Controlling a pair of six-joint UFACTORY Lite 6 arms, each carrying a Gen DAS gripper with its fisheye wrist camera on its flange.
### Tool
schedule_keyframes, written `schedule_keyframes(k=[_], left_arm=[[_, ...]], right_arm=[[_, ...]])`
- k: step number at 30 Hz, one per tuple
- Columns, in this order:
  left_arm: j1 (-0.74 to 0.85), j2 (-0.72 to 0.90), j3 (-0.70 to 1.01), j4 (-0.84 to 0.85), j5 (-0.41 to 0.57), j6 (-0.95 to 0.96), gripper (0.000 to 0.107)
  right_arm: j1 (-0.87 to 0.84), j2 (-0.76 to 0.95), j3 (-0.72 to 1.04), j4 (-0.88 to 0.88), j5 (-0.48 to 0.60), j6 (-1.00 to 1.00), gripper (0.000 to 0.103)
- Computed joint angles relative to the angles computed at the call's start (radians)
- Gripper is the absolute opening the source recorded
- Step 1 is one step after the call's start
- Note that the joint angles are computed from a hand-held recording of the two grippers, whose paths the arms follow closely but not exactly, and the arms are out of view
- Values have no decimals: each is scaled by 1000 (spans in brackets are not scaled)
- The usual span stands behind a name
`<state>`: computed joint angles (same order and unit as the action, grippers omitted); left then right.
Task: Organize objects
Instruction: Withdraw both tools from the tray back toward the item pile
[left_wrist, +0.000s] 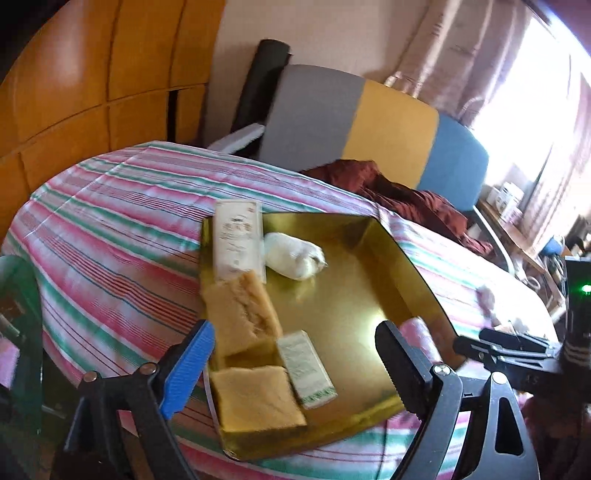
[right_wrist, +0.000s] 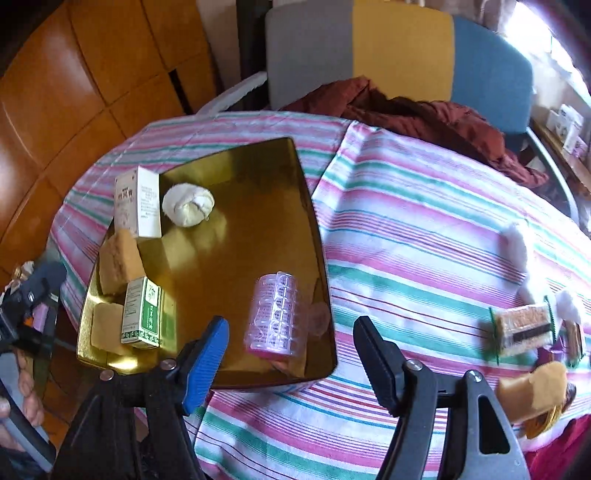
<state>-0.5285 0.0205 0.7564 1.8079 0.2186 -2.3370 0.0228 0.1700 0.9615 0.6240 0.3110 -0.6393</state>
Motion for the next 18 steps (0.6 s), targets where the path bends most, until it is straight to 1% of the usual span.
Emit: schedule_keyframes(k=[4, 9, 13, 18], left_arm=[[-64, 14, 19, -79, 10, 72, 89], [-123, 23, 31, -141, 49, 131, 89], [-145, 36, 39, -164, 65, 147, 89], [-174, 39, 39, -193, 104, 174, 89]], right_arm=[[-3, -52, -58, 97, -39, -76, 75], [18, -126, -136, 227, -107, -202, 77], [47, -165, -175, 239, -170, -221, 77], [60, -197, -208, 296, -208, -289, 77]])
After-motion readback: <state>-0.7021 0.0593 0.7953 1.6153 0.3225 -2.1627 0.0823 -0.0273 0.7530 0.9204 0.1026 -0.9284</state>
